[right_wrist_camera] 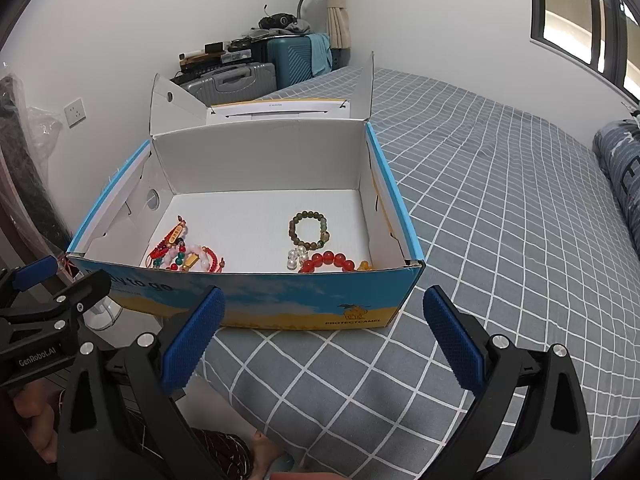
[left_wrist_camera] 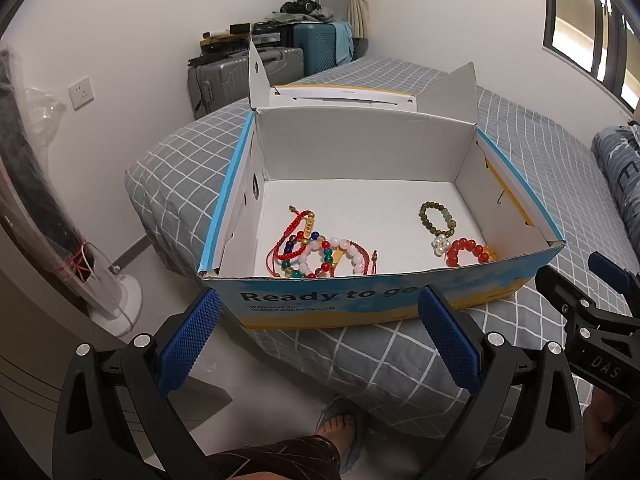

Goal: Organize jewelry

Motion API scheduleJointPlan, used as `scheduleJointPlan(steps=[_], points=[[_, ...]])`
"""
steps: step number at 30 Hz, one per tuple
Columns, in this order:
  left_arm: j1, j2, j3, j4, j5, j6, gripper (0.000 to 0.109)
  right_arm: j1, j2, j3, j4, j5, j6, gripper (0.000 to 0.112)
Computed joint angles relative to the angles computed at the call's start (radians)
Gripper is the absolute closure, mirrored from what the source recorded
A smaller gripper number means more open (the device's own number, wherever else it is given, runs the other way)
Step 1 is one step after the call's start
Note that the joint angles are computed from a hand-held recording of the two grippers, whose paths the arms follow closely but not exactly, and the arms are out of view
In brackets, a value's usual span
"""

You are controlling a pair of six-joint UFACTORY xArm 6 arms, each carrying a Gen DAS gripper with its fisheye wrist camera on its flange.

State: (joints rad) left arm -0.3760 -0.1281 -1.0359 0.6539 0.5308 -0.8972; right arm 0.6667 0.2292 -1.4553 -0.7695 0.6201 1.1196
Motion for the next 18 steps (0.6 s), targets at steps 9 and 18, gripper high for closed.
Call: scheduleJointPlan(steps=[9, 18], points=[[0.001, 0.0, -0.001, 0.002, -0.001, 0.006, 0.011, -0.001, -0.001, 0.001, 0.0, 0.0, 0.001, 0.017], [0.003, -0.006, 0.007, 0.028, -0.018, -0.013, 0.011, -0.003, -0.005, 0.01, -0.002, -0.007, 0.005, 0.017]])
